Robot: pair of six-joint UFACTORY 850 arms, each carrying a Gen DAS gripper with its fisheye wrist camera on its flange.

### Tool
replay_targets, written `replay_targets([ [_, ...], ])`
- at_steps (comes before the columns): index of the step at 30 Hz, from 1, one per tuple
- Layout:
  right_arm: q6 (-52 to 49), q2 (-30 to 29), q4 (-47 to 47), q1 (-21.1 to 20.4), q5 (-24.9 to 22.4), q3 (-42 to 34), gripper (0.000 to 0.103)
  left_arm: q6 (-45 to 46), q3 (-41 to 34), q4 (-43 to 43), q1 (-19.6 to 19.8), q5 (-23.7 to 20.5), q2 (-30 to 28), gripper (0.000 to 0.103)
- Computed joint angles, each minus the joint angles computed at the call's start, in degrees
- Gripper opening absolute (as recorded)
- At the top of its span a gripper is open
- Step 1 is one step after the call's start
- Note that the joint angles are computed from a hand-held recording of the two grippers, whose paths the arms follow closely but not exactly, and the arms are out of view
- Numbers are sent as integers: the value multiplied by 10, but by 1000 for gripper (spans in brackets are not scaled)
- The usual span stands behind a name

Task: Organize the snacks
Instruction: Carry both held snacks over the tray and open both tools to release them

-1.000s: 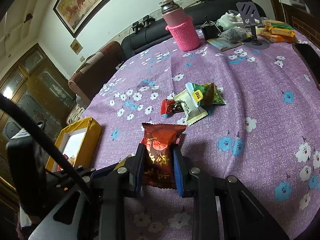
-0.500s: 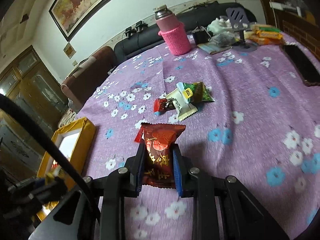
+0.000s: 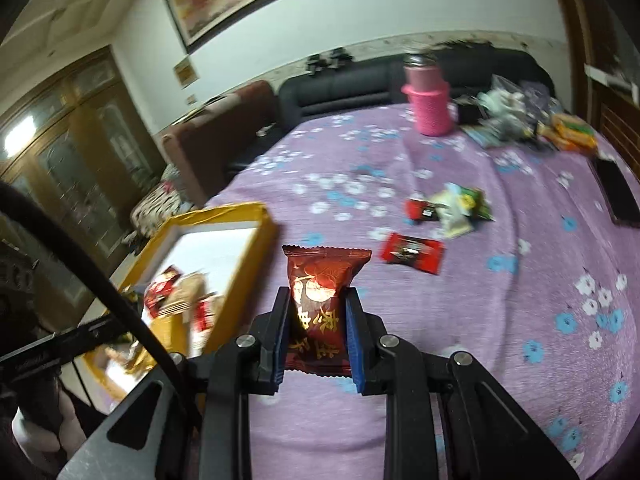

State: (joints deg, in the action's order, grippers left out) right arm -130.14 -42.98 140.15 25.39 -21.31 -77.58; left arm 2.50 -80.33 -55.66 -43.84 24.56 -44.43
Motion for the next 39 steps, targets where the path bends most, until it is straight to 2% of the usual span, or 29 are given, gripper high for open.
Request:
replay_targets([
  [3, 26, 4, -37, 11, -6, -1, 24, -11, 49, -30, 1, 36, 29, 39],
  [6, 74, 0, -96, 22, -8, -16, 24, 18, 83, -93, 3, 63, 45, 39],
  [8, 120, -9, -150, 30, -8, -34, 24, 11, 98, -102, 9, 66, 48, 39],
  [13, 248, -46, -294, 58, 8, -92, 24, -38, 104, -73, 27, 47, 37, 39],
  [18, 353, -83, -409, 76, 29, -142, 24, -33, 95, -58, 37, 31, 29, 39],
  [23, 483, -119, -536, 86, 47, -198, 24, 12, 74, -80, 50, 8, 20, 40],
  [33, 721, -191, -765, 89, 43, -317, 24, 145, 19, -188, 67, -23, -6, 40],
  [39, 805, -222, -845, 87, 29, -365, 24, 188, -1, -234, 73, -34, -20, 40],
])
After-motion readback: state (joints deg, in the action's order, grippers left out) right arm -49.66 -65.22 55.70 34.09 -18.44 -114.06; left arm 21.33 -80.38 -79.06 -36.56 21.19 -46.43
